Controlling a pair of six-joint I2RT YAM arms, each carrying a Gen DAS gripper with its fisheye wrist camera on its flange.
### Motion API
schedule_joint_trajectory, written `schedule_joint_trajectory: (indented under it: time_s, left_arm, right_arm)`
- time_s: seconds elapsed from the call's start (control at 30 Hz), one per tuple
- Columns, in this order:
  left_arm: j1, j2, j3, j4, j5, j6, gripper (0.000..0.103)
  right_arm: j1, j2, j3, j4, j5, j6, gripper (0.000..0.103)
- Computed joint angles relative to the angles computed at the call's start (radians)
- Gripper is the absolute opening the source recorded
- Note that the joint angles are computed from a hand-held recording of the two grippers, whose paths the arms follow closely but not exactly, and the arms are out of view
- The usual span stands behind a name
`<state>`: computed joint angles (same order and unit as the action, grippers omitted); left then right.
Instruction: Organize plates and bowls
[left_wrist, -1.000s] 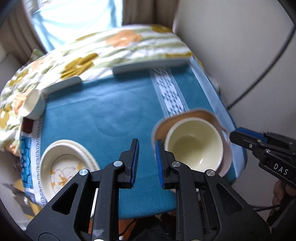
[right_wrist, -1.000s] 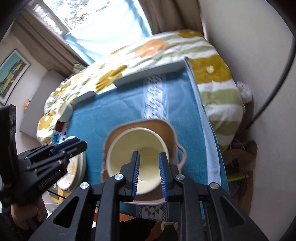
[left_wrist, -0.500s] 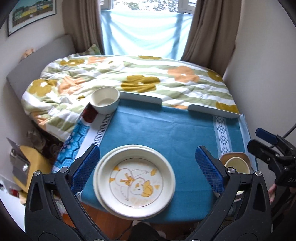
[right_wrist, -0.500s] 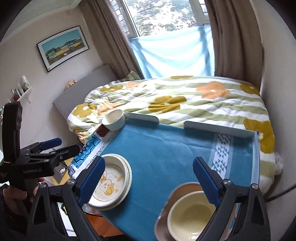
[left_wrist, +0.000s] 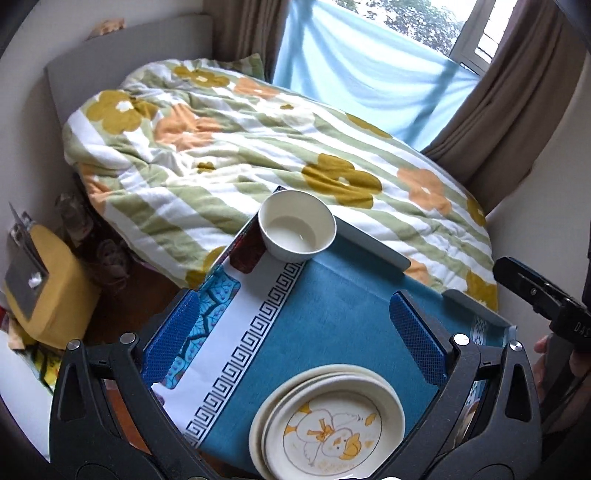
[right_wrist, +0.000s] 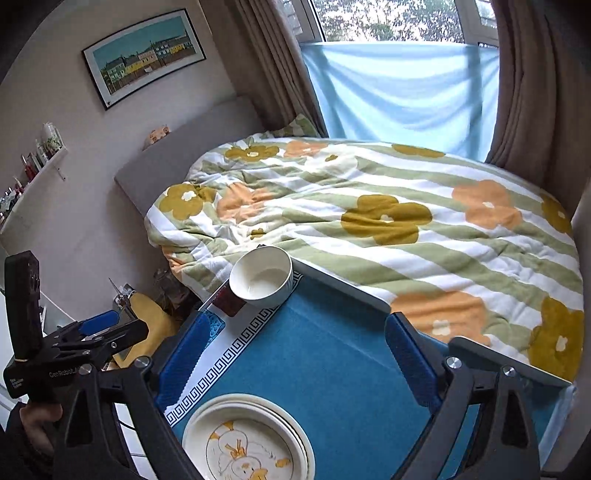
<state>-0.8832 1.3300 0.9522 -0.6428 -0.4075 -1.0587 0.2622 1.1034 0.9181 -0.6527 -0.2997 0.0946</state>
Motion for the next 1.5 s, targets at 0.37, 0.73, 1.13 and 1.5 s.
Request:
schedule_joint_trajectory:
  time_s: [0.37,0.73,1.13,1.5]
  left_arm:
    - [0.428,0.481,0.01,0.446,0.465,0.218,0.045]
    - [0.502,0.663,0.145,0.446,0.519,0.305,0.018]
    - [0.453,0.616,0.162,0.381,0.433,0.345,0.018]
    - [0.218,0.359,0.146,0.197,0.254,0.234,0.018]
  right_arm:
    - [0.115,0.71,0.266,0.228,-0.001,0.103,0.062]
    - [0.14,0.97,0.445,0.228,-0.054,0.141,0.025]
    - [0.146,0.966,0.433,0.245,-0.045,0.146,0.017]
    - [0.105,0.538,0.121,0.261,-0.048,0.153,0.017]
